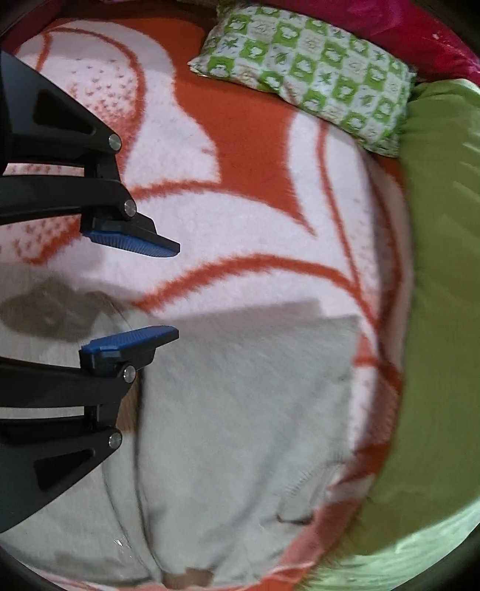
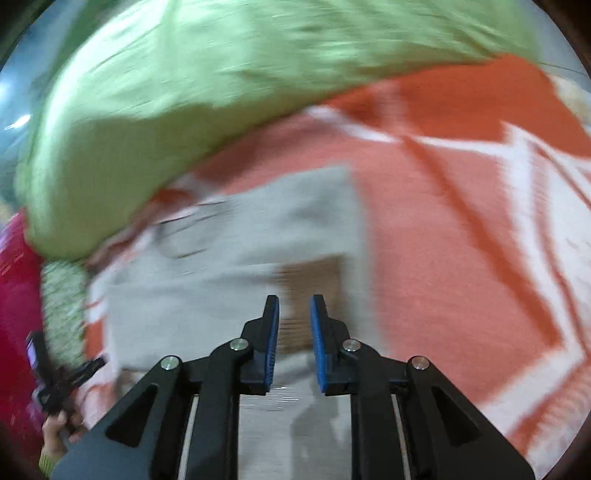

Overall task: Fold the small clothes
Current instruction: 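Move both tools to the brown ribbed hem of the sweater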

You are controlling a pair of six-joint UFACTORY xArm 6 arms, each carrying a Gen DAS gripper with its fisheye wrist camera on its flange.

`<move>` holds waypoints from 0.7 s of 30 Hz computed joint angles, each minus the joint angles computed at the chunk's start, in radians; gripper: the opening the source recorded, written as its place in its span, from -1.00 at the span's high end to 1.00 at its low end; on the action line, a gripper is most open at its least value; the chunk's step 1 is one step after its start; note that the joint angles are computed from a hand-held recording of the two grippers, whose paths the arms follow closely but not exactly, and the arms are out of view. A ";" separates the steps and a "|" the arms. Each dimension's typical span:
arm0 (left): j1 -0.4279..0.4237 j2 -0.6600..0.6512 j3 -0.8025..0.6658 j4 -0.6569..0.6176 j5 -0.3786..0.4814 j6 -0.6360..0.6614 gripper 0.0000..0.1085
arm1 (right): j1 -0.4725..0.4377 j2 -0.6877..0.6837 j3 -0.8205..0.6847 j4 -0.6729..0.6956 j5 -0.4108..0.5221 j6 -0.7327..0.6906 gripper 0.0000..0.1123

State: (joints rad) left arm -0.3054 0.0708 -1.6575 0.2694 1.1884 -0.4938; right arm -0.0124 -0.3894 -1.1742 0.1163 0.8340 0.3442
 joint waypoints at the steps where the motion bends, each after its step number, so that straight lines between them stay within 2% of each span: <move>1: -0.004 0.022 -0.028 -0.005 0.008 0.000 0.28 | 0.020 0.023 -0.009 0.024 -0.009 -0.015 0.43; 2: -0.016 0.074 -0.087 0.017 0.035 -0.013 0.28 | 0.038 0.057 -0.025 0.040 -0.011 -0.031 0.18; 4: -0.037 0.146 -0.164 0.058 0.085 -0.028 0.25 | 0.053 0.107 -0.036 0.024 -0.011 -0.042 -0.03; 7: -0.045 0.225 -0.228 0.107 0.165 -0.022 0.22 | 0.027 0.146 -0.052 -0.012 0.094 -0.010 -0.03; 9: -0.053 0.220 -0.203 0.148 0.157 -0.011 0.11 | -0.016 0.097 0.000 0.033 0.085 -0.058 0.00; 11: -0.057 0.205 -0.189 0.163 0.156 0.001 0.07 | -0.024 0.058 0.007 -0.028 0.117 -0.040 -0.01; 15: -0.043 0.100 -0.102 0.055 0.126 0.045 0.06 | -0.059 -0.046 0.017 0.027 0.166 -0.073 -0.03; 16: -0.044 0.043 -0.044 0.010 0.118 0.063 -0.01 | -0.059 -0.078 0.028 0.053 0.170 -0.084 -0.04; 18: -0.036 -0.077 0.085 -0.057 0.096 0.117 -0.10 | -0.056 -0.148 0.053 0.091 0.197 -0.095 -0.19; 21: -0.043 -0.241 0.251 -0.142 0.126 0.171 -0.12 | -0.027 -0.250 0.101 0.076 0.247 -0.053 -0.23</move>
State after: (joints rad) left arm -0.3488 -0.1706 -1.4063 0.1270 1.3141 -0.3228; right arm -0.0392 -0.6390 -1.0727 0.1921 1.0813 0.2910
